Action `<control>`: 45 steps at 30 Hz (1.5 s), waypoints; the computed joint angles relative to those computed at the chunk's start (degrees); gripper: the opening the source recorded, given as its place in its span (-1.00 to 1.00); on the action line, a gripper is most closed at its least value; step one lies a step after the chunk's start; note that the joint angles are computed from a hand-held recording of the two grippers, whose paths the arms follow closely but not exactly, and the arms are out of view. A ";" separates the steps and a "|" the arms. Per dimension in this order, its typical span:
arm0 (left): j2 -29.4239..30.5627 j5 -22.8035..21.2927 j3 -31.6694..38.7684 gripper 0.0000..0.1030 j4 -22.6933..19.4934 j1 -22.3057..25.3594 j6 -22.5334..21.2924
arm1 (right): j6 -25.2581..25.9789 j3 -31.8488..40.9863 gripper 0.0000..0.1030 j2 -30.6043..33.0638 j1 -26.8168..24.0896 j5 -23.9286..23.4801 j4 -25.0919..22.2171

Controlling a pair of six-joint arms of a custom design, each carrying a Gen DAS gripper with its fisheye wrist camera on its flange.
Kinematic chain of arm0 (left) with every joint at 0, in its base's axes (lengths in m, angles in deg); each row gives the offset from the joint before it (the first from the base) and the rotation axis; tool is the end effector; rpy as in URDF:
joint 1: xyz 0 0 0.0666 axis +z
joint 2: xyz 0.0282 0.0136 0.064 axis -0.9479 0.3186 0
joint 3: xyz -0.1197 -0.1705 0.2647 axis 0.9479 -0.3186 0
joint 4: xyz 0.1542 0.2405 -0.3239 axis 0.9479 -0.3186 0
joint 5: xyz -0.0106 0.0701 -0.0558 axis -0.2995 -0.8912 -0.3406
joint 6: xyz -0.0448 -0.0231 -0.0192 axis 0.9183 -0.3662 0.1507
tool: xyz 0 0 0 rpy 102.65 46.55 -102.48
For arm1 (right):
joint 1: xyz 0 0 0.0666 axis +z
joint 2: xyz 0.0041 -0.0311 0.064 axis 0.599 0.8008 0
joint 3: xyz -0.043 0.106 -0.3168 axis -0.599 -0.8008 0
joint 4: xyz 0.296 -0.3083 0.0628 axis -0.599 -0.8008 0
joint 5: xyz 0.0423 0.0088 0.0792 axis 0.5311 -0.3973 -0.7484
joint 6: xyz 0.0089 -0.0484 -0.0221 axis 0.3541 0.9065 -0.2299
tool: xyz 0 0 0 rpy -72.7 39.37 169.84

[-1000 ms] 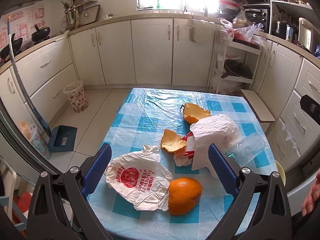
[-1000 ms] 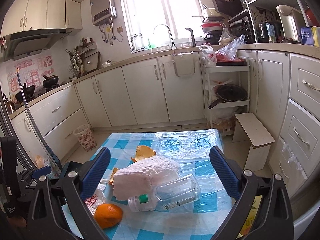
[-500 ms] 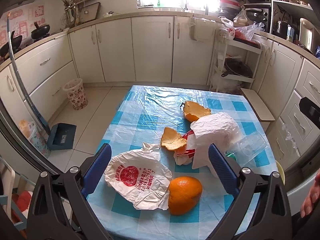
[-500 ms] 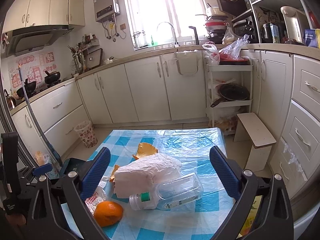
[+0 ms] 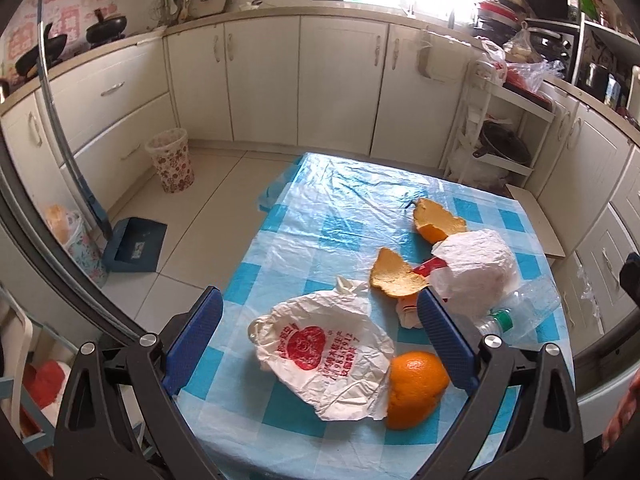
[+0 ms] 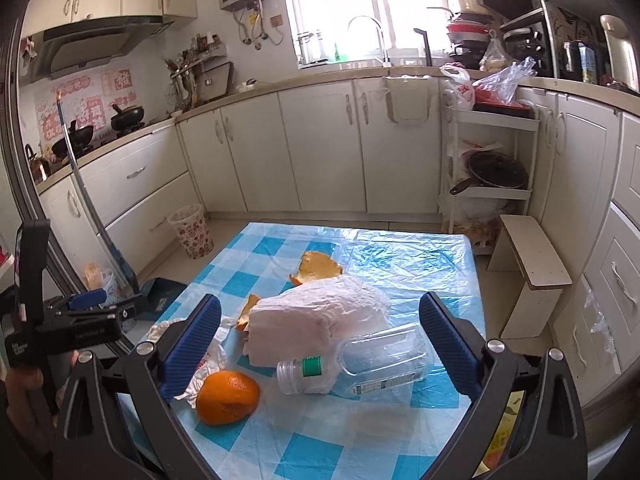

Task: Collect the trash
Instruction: 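Bring both tools back over the table toward the orange and white bag, then grasp the white red-printed plastic bag with the left tool while the right tool grasps the orange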

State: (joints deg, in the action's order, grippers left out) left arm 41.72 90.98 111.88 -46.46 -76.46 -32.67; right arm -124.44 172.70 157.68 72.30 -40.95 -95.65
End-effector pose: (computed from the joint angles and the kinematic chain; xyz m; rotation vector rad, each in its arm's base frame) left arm 0.5200 -0.0526 0.5328 0.3035 2.3542 -0.2072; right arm 0.3886 0.2555 0.5643 0.2594 2.1442 0.1439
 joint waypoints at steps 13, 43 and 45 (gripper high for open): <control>7.92 -1.38 3.90 0.82 -8.87 2.75 0.08 | 8.32 7.41 0.85 10.63 2.21 -15.61 -5.98; 10.68 -0.25 4.30 -0.66 -8.63 2.05 1.62 | 11.09 8.16 -0.29 16.46 2.05 -23.51 -8.85; 9.69 1.34 3.80 -0.67 -7.78 2.52 1.69 | 11.20 7.30 -0.29 15.38 2.06 -23.05 -8.54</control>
State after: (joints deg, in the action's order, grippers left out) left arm 51.41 92.31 115.68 -54.24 -73.95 -30.98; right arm -113.24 180.00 173.05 74.36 -64.00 -104.19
